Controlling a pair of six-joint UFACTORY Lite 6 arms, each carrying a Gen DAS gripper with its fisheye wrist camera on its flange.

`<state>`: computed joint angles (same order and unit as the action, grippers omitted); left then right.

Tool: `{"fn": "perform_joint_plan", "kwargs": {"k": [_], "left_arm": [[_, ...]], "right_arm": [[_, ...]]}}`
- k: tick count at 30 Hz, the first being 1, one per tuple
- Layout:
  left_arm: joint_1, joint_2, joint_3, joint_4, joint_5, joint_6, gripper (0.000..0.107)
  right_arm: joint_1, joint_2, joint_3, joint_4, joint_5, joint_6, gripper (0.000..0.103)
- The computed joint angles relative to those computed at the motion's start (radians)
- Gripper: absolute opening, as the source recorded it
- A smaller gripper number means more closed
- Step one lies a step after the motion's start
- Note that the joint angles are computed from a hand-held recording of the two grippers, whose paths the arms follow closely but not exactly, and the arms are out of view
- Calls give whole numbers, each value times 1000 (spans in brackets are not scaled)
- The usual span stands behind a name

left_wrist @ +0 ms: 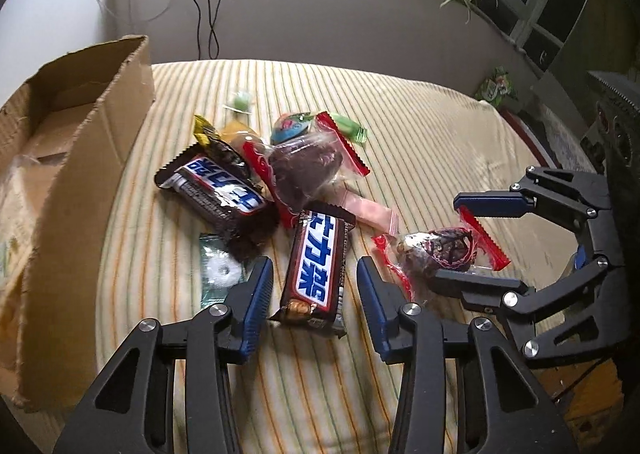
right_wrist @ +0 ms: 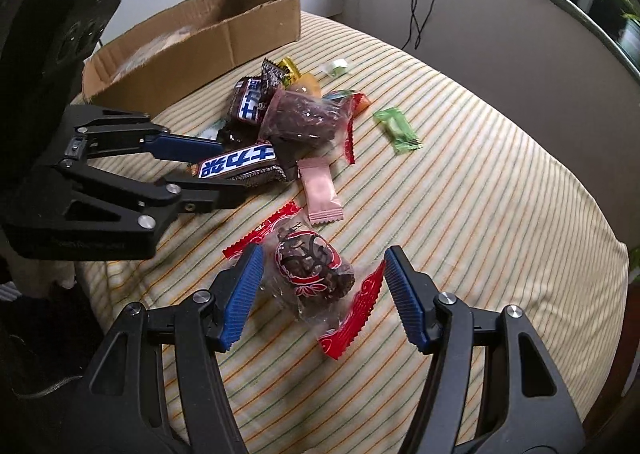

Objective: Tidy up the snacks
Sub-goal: 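Open the left tool to release the loaf and return to the snacks, then grasp the Snickers bar with the left tool while the right tool grasps the red candy bag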

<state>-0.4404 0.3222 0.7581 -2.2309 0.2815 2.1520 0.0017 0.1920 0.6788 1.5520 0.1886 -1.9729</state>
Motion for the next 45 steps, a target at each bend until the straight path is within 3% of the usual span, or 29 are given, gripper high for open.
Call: {"fn": "perform_joint_plan", "kwargs": {"k": [6, 12, 15, 25, 33, 45], "left_arm": [[9, 20, 16, 5, 3, 2, 31], [-1, 18, 9, -69, 3, 73, 27], [4, 13, 0, -69, 15, 70, 27], [39, -93, -75, 10, 57, -4, 27], [123, -233, -158, 115, 91, -82, 27], [380, -362, -205, 349, 155, -217, 27]], "right_arm": [[12, 57, 29, -139, 20, 101, 64], [-6, 49, 24, -200, 45, 163, 47], [-11, 24, 3, -219, 47, 185, 45], [-61, -73, -34, -290, 91, 278, 43], [-11, -170, -19, -415, 106, 479, 43], [137, -80, 209, -574, 85, 771, 43]]}}
